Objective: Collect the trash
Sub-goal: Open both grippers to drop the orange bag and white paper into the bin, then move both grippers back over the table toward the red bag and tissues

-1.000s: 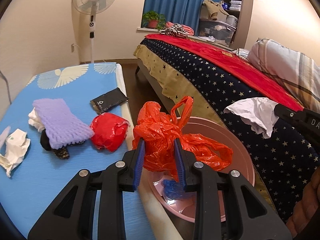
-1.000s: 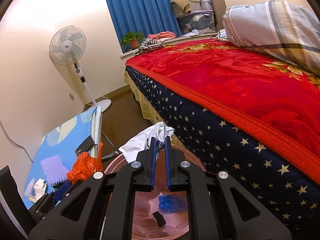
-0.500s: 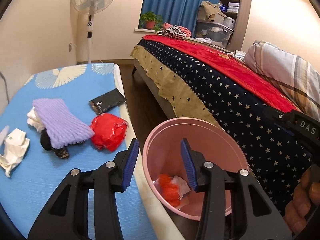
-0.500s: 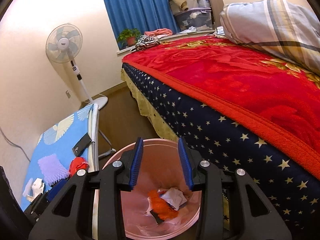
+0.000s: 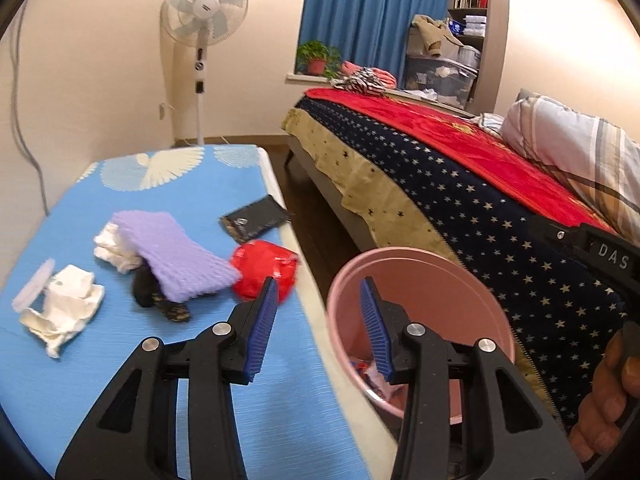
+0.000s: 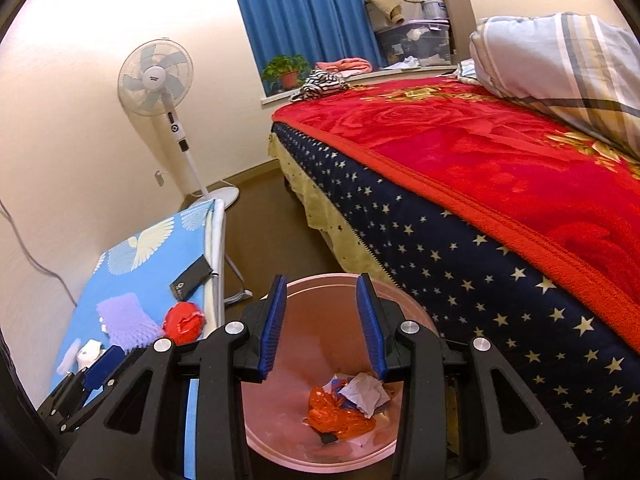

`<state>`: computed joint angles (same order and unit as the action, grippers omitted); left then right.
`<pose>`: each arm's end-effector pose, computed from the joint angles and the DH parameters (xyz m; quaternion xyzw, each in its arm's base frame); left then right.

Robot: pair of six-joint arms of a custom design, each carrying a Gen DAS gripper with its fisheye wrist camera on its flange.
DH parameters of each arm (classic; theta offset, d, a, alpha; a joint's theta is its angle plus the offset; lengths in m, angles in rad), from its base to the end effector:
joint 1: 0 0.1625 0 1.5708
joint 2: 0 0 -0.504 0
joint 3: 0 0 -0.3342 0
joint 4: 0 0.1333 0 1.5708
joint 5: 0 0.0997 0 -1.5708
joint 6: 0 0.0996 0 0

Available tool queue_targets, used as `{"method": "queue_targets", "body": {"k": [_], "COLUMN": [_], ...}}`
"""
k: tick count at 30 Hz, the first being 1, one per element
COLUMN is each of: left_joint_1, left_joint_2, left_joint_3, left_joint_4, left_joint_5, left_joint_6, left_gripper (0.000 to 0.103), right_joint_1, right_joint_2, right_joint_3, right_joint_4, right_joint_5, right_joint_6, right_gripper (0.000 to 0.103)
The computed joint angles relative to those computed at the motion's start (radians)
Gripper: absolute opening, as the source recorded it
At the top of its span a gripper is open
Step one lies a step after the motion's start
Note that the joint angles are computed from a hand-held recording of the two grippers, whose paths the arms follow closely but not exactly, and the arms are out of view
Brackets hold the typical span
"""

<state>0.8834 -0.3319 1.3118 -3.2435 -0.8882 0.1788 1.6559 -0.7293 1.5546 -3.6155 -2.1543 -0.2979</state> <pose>-0.3489 -0.7341 0.0534 0.2688 0.8522 -0.3888 0.2242 0.1389 -0.7056 0.3178 -0.0122 -0.8022 0.5203 0.2927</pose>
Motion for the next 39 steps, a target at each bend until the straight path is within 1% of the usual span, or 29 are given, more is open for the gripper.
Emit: {"method": "queue_targets", "body": {"k": [11,21,23,27,33,35,36,38,39], "left_joint_1": [0.018,0.054,0.056,0.066,0.089,0.096,0.1,0.106,0.11], "left_joint_2": [-0.048,-0.09,-0.09,-0.09,-0.093,-0.092,-0.094,-0.098,-0.1], "left_joint_3": [0.072,0.12,0.122,0.114,0.094,0.086,0.083,0.084,0.082], "left_joint_4": [-0.12,-0.192,-0.224,-0.251,-0.226,-0.219,-0.211,-0.193,-0.187], "left_joint_5": [0.094,0.226,0.269,0.315,0.374,0.404,0.413,0.428,0.432], "left_joint_6": [0.007,-0.042,-0.033,-0.035,-0.112,-0.138,-0.157,-0.197,-0.212], "left_gripper": [0.04,0.04,0.04,0.04,0.041,0.041,0.043,0.049,0.053], "right_joint_1": [0.015,0.027,0.03,0.033,0.032,0.03,0.029,0.027,0.026], "right_joint_2": [0.039,0.12,0.136,0.177,0.229,0.243,0.254,0.267,0.275], "right_joint_3": [-0.026,-0.118,-0.139,-0.199,-0.297,-0.326,-0.346,-0.373,-0.386], "right_joint_4": [0.052,0.187,0.213,0.278,0.372,0.402,0.423,0.451,0.463], "right_joint_5": [0.08,0.164,0.169,0.176,0.175,0.167,0.164,0.152,0.142], "right_joint_6": [-0.019,0.008,0.013,0.013,0.015,0.021,0.026,0.029,0.032], "right_gripper": [0.038,0.038,0.038,0.038,0.038,0.044,0.046,0.052,0.053]}}
